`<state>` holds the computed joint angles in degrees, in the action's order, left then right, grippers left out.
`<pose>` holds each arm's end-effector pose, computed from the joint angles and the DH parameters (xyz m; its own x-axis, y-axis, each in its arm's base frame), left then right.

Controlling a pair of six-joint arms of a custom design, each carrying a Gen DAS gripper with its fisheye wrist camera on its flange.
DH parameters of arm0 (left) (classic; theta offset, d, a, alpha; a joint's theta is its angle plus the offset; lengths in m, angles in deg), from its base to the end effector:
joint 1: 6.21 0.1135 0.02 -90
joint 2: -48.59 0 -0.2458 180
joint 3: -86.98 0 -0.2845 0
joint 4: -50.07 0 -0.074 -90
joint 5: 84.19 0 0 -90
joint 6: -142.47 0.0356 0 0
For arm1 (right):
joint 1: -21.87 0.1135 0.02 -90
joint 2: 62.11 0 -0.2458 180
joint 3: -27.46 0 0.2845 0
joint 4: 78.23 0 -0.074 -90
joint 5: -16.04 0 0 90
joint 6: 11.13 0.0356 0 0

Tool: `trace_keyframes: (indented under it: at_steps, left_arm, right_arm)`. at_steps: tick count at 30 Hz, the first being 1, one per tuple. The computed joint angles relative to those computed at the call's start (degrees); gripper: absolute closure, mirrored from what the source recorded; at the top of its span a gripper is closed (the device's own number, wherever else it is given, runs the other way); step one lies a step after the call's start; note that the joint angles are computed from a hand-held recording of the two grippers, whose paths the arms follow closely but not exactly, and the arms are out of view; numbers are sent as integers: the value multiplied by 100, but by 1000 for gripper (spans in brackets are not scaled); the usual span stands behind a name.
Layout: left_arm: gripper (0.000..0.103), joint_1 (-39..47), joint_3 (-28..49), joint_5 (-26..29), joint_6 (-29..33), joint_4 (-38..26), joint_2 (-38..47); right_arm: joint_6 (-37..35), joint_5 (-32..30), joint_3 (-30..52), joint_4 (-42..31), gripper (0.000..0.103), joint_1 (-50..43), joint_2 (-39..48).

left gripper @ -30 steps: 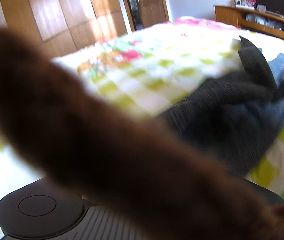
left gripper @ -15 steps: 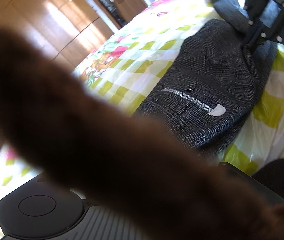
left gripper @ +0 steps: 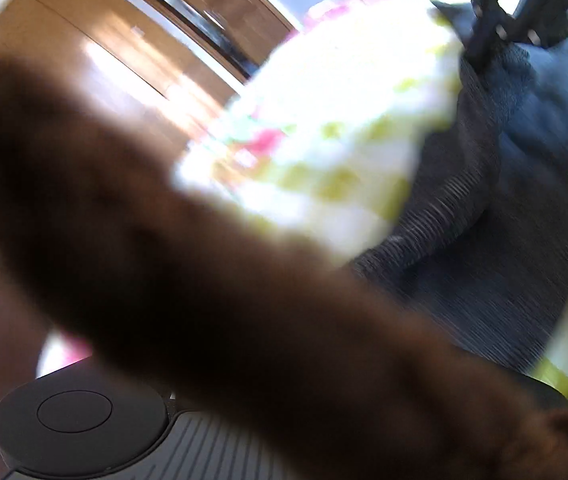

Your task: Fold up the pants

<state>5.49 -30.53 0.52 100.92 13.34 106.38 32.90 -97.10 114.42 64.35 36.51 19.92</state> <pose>0.2591 0.0570 0.2867 -0.5529 0.6465 -0.5257 0.2040 0.7167 0.6669 0.3442 0.1044 0.3240 0.0365 -0.6738 -0.7380 -0.7581 0.4625 -0.4597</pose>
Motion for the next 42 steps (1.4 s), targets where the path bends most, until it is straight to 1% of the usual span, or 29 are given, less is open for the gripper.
trace_keyframes:
  at_steps: [1, 2, 3, 4, 6, 7, 9, 10, 11, 13, 16, 17, 18, 19, 21, 22, 25, 27, 28, 30, 32, 34, 36, 37, 39, 40, 41, 42]
  left_arm:
    - [87, 9, 113, -7, -56, 178, 17]
    - [90, 18, 140, -5, -54, 364, -18]
    - [90, 39, 31, 37, -60, 586, -157]
    - [90, 73, -75, 125, -177, 633, -277]
    - [90, 147, -472, 391, -524, 524, -519]
    - [90, 110, -778, 378, -568, 467, -608]
    - [90, -99, -1420, 106, -459, 277, -714]
    - [90, -161, -1711, 40, -380, 154, -844]
    - [90, -196, -1948, 5, -326, 20, -1009]
    - [90, -114, -2208, 50, -414, -281, -1367]
    - [89, 116, -2175, 202, -554, -538, -1641]
    - [84, 220, -2063, 378, -648, -663, -1625]
    - [83, 307, -1978, 545, -754, -738, -1594]
    - [83, 283, -2024, 462, -771, -643, -1645]
    - [83, 85, -2259, 16, -571, -327, -1771]
    - [83, 18, -2354, -118, -515, -227, -1805]
    - [80, -164, -2575, -457, -461, -180, -2000]
    - [74, -206, -2695, -669, -424, -238, -2279]
    - [72, -195, -2749, -721, -442, -333, -2461]
    - [67, -120, -2854, -713, -502, -585, -2870]
    - [66, -234, -3014, -885, -411, -579, -3183]
    - [60, -390, -3064, -1097, -180, -496, -3332]
    - [44, -399, -3123, -1206, 2, -367, -3442]
    - [43, -423, -3117, -1310, 196, -170, -3353]
    - [43, -479, -3312, -1385, 565, -186, -3722]
    - [42, -492, -3324, -1319, 623, -176, -3710]
    - [40, -551, -3274, -1308, 593, -323, -3701]
    - [40, -622, -3306, -1371, 648, -228, -3564]
  right_arm:
    - [51, -143, -73, -20, 86, -59, -166]
    - [63, -163, -347, 54, 86, -56, -387]
    - [-35, -138, -813, 218, 86, -14, -651]
    - [-141, -81, -1275, 292, 85, 70, -840]
    - [-324, 163, -1952, -34, 85, 316, -894]
    - [-466, 288, -2308, -16, 85, 418, -913]
    - [-723, 509, -2921, 212, 85, 544, -1052]
    - [-974, 584, -3232, 408, 85, 560, -1245]
    - [-1150, 575, -3346, 485, 85, 529, -1322]
    - [-1180, 463, -3200, 229, 85, 384, -1314]
    - [-1060, 380, -2962, 69, 85, 279, -1190]
    - [-1036, 374, -2973, 136, 85, 285, -1198]
    - [-1011, 391, -3030, 223, 85, 300, -1245]
    - [-991, 434, -3123, 335, 85, 344, -1288]
    - [-1010, 435, -3248, 461, 85, 366, -1411]
    - [-1029, 469, -3148, 524, 85, 419, -1284]
    - [-1235, 412, -3201, 552, 84, 368, -1353]
    - [-1291, 404, -3178, 561, 84, 359, -1290]
    - [-1317, 405, -3154, 564, 84, 360, -1253]
    - [-1302, 414, -3147, 616, 83, 387, -1200]
    - [-1331, 433, -3139, 641, 83, 418, -1171]
    - [-1410, 426, -3124, 598, 82, 413, -1182]
    - [-1482, 328, -3132, 539, 80, 331, -1231]
    - [-1507, 277, -3113, 510, 78, 299, -1204]
    - [-1535, 311, -3090, 542, 78, 328, -1107]
    - [-1553, 350, -3096, 597, 78, 359, -1079]
    - [-1567, 359, -3090, 608, 78, 374, -1076]
    - [-1569, 343, -3065, 574, 78, 365, -1082]
